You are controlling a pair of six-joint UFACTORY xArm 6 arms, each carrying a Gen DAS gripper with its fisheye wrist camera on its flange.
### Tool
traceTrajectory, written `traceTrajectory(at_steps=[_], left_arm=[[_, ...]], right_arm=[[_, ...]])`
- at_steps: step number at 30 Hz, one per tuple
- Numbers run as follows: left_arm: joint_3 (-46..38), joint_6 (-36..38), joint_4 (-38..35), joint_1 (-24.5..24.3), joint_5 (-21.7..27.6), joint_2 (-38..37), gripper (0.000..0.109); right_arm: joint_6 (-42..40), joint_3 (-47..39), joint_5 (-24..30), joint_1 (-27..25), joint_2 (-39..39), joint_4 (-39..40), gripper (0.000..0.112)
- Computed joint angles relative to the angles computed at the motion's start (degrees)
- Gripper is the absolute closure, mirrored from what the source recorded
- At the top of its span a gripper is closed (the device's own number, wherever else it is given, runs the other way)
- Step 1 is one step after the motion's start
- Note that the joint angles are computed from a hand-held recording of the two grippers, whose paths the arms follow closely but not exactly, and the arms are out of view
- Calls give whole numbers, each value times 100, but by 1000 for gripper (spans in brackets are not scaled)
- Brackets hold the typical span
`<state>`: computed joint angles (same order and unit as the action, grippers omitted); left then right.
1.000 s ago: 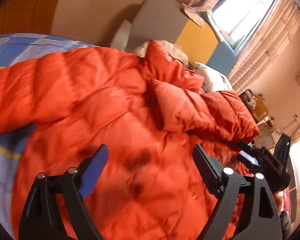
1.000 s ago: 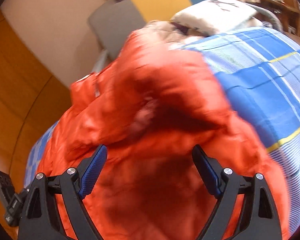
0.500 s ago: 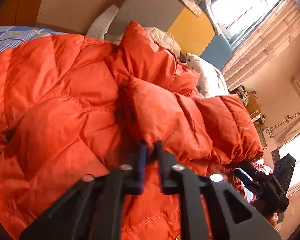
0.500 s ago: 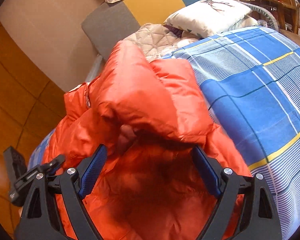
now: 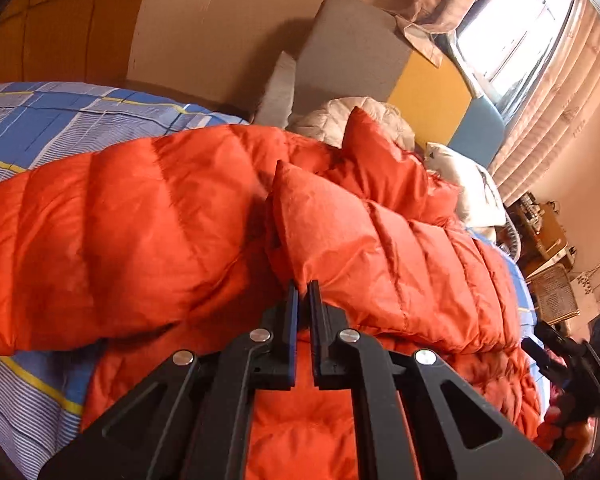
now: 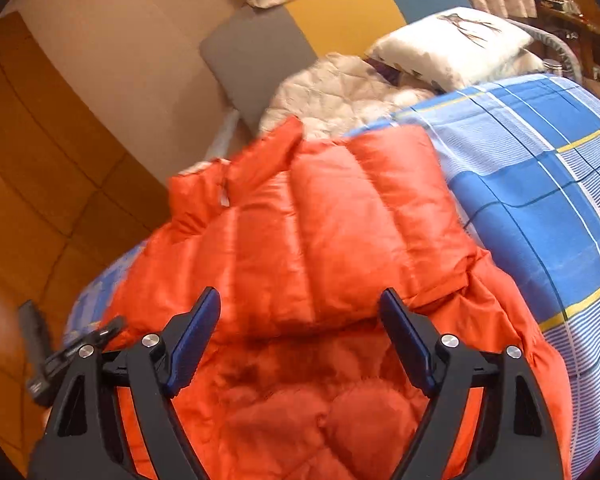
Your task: Fold large clothes
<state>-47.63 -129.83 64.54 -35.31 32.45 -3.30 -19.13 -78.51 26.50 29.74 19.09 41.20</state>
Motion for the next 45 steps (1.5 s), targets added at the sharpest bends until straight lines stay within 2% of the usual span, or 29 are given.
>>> traceTrajectory(at_steps=[2,4,8,9,10,11,12,13,19,23,25,27,32,35,37,40,42,45], left_arm=[[-22,242,-241,-47,159,52,104],[42,276,-371,1,25,100,104],[15,445,-614,-94,184,232,98],[-17,488,-686,-185,396,232,91],[-42,481,-745,-250,504,230,78],[19,366,-706,-275,492,161,73],[85,213,-693,-348,593,61,57],[155,33,-646,-452,756,-55,51],[692,-600,-577,-1082,1413,-750,50],[1181,-1058,-745,-1640,1992,-1316,48],[1408,-1297,-890,-1940,2331,-1579,46],[1638,-1615,-1046,-2257,2643,-1831,43],[2236,-2396,-1748,-3107,3496,-2507,41],[2453,-2791,-2035,-3506,3948,-2818,35],[2597,-3073,-2287,-3829,4378,-3077,33],[2782,-3388,-2577,-4182,4861,-3429,30],[2930,-3573,-2752,-4383,5127,-3695,30],[3165,-3859,-2979,-4657,5544,-4146,30]], right_arm=[[662,-260,98,17,309,-757,38],[1102,-434,180,41,545,-1314,40],[1601,-561,190,107,785,-2042,41],[1695,-604,198,117,829,-2190,41],[1775,-633,218,123,843,-2318,41],[1871,-634,236,133,828,-2463,41],[1964,-589,243,146,772,-2607,41],[2076,-461,177,168,658,-2798,41],[2512,592,-525,423,-118,-3712,39],[2459,1247,-810,596,-595,-3899,39],[2541,1529,-930,669,-801,-4119,31],[2642,1852,-1085,766,-1028,-4413,31],[3276,2381,-1259,961,-1401,-5355,31],[3568,2585,-1295,1053,-1532,-5612,31],[4107,2720,-1315,1068,-1614,-6163,28],[4322,2823,-1296,1101,-1659,-6268,27],[4779,2881,-1323,1055,-1664,-6708,25],[4879,2942,-1383,1029,-1654,-6751,24]])
